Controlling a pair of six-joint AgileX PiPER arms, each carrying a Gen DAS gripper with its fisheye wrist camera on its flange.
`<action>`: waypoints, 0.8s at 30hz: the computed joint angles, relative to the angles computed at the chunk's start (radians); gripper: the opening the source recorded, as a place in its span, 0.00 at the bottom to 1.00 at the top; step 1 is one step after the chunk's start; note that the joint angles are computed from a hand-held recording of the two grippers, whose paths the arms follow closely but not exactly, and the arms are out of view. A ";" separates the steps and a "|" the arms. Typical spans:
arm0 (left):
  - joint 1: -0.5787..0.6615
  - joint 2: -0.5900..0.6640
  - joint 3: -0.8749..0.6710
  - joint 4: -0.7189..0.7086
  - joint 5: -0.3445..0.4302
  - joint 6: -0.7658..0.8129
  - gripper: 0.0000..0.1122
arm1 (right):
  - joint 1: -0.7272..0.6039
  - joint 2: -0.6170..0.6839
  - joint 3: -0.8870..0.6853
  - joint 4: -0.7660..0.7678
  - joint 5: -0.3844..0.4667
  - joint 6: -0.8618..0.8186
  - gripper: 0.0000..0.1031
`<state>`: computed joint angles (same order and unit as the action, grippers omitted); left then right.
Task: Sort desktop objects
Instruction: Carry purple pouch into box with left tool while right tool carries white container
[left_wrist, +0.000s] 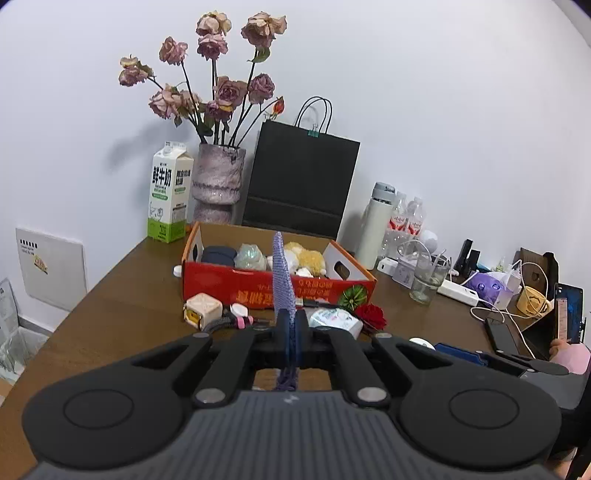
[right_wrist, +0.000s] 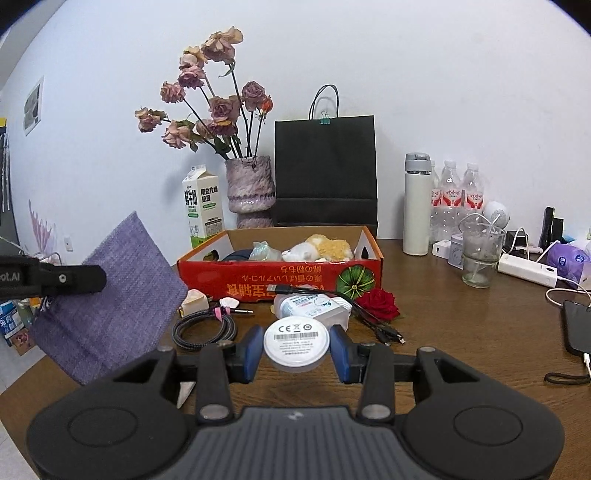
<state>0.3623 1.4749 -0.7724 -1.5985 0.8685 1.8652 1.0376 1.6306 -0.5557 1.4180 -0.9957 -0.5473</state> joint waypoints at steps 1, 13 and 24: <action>-0.008 0.003 -0.008 -0.009 -0.010 0.003 0.03 | -0.008 -0.001 -0.002 -0.007 0.003 -0.002 0.37; -0.198 0.216 -0.338 -0.123 -0.195 -0.043 0.03 | -0.277 0.006 -0.126 -0.230 0.174 -0.054 0.37; -0.315 0.631 -1.048 0.274 -0.236 -0.682 0.03 | -0.618 0.191 -0.528 -0.421 0.527 -0.091 0.37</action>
